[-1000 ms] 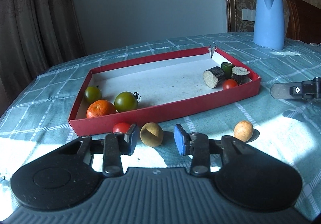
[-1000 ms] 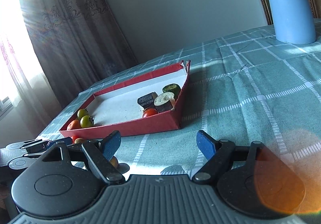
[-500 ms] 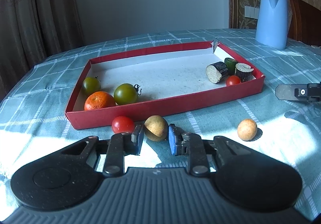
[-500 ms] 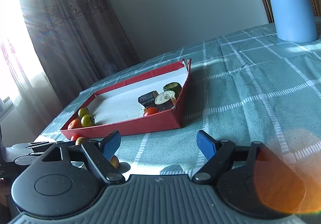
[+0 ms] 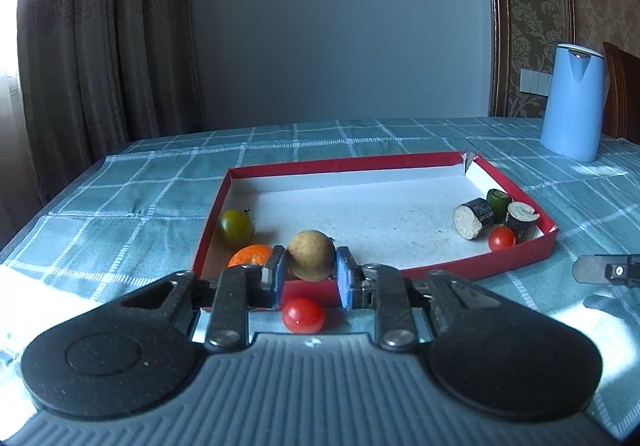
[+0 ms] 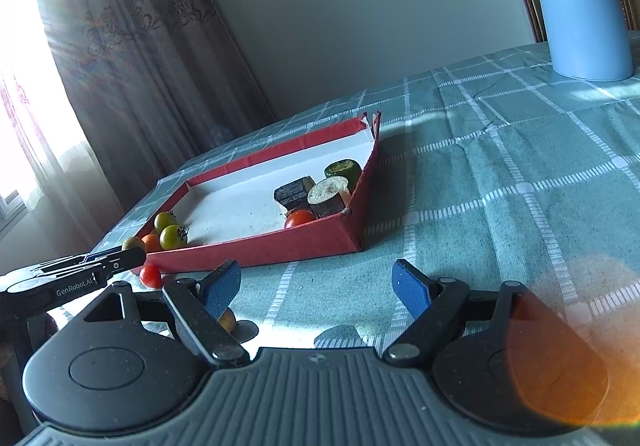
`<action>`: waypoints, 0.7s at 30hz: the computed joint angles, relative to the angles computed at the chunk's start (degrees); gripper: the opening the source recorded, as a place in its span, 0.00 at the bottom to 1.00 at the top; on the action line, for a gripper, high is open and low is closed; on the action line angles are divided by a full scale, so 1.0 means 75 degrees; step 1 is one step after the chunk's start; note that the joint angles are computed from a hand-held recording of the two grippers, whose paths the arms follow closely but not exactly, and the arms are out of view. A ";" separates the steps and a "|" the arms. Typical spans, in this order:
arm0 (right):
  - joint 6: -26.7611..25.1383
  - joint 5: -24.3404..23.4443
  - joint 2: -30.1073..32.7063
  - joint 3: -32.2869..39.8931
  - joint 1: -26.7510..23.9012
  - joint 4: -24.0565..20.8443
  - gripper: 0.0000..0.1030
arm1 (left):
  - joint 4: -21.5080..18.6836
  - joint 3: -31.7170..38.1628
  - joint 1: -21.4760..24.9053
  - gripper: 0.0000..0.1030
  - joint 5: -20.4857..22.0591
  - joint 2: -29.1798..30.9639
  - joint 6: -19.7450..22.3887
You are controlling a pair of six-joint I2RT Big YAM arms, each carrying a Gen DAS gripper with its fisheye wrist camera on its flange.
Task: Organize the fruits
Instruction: 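Lift the potato into the red box and open the left gripper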
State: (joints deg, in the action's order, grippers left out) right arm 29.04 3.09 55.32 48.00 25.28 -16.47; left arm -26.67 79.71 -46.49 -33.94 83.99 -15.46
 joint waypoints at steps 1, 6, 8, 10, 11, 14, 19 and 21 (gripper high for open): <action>-0.0006 -0.0012 0.0012 0.0010 0.0000 -0.0013 0.80 | -0.0035 0.0121 0.0102 0.23 -0.0072 0.0052 -0.0041; -0.0027 -0.0030 0.0044 0.0049 0.0012 -0.0086 0.80 | -0.0517 0.0756 0.0526 0.23 0.0000 0.0447 -0.0510; -0.0031 -0.0033 0.0054 0.0057 0.0016 -0.0097 0.80 | -0.0708 0.0987 0.0603 0.23 0.0007 0.0632 -0.0584; -0.0030 -0.0040 0.0062 0.0063 0.0018 -0.0098 0.80 | -0.0818 0.1164 0.0630 0.23 -0.0010 0.0780 -0.0616; -0.0032 -0.0041 0.0063 0.0064 0.0021 -0.0102 0.80 | -0.0845 0.1220 0.0642 0.23 0.0028 0.0828 -0.0641; -0.0041 -0.0065 0.0081 0.0080 0.0013 -0.0112 0.80 | -0.1170 0.1511 0.0652 0.23 -0.0105 0.1074 -0.0782; -0.0040 -0.0062 0.0078 0.0078 0.0022 -0.0111 0.80 | -0.1504 0.1773 0.0662 0.23 -0.0176 0.1333 -0.0901; -0.0037 -0.0053 0.0079 0.0079 0.0025 -0.0114 0.80 | -0.1609 0.1810 0.0664 0.23 -0.0183 0.1392 -0.0943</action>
